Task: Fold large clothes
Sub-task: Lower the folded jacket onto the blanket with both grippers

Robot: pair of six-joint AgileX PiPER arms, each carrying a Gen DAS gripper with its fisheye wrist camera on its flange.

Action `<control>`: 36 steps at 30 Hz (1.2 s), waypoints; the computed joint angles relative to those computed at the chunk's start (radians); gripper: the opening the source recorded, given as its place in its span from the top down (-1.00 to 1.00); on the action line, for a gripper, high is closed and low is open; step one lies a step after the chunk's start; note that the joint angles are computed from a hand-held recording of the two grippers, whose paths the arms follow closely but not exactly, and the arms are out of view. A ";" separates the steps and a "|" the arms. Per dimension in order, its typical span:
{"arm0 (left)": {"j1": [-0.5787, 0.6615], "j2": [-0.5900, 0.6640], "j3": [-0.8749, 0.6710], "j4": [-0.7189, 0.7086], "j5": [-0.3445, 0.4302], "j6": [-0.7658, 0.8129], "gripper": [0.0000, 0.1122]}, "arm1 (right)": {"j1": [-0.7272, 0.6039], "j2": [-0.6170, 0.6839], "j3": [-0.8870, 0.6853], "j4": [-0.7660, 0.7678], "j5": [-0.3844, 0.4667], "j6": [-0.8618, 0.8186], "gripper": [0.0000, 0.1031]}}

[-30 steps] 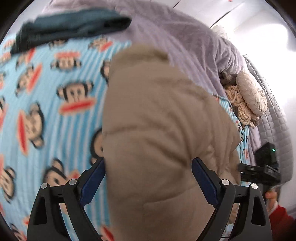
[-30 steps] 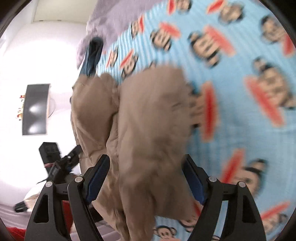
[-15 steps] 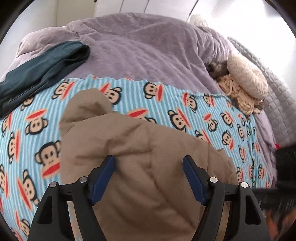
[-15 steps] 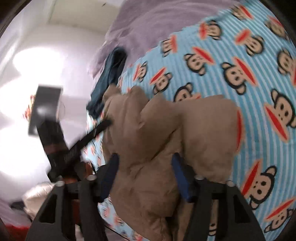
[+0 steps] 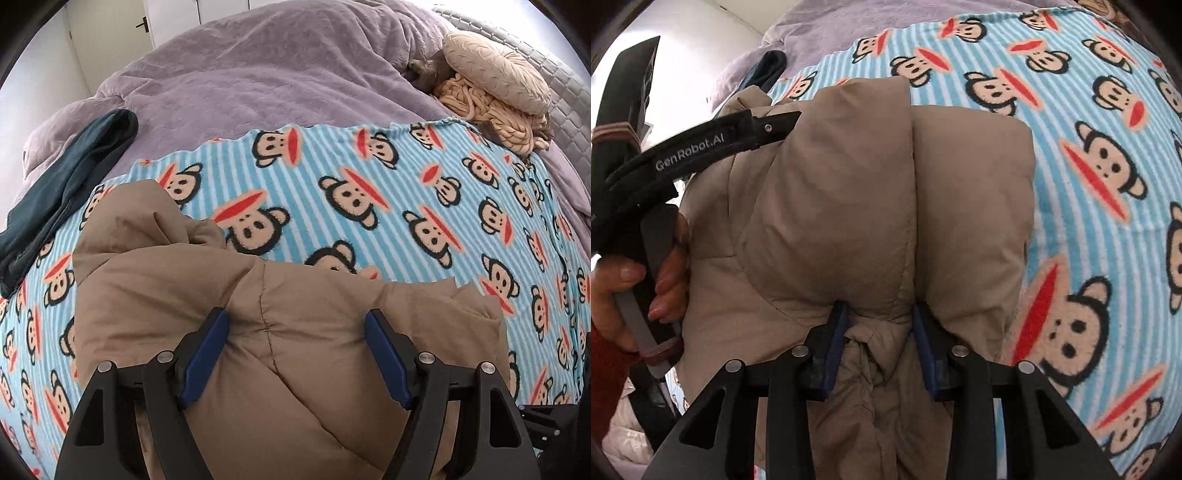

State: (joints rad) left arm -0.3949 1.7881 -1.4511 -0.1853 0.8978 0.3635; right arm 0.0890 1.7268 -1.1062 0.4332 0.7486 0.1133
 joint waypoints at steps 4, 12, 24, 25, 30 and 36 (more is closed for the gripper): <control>0.016 -0.031 -0.021 -0.006 0.068 0.001 -0.36 | 0.011 -0.007 0.008 -0.035 -0.007 0.029 0.26; 0.050 -0.162 0.019 0.048 0.169 -0.019 -0.36 | 0.022 -0.027 0.022 -0.074 -0.003 0.073 0.18; 0.205 -0.328 0.171 0.056 0.273 -0.025 -0.36 | 0.105 -0.108 -0.079 -0.277 0.184 0.317 0.03; 0.214 -0.335 0.180 0.058 0.275 -0.025 -0.36 | 0.115 -0.119 -0.083 -0.295 0.198 0.333 0.03; 0.280 -0.375 0.236 0.036 0.288 -0.001 -0.36 | 0.204 -0.191 -0.092 -0.412 0.280 0.421 0.03; 0.314 -0.416 0.347 0.020 0.240 0.023 -0.53 | 0.252 -0.214 -0.003 -0.414 0.288 0.449 0.03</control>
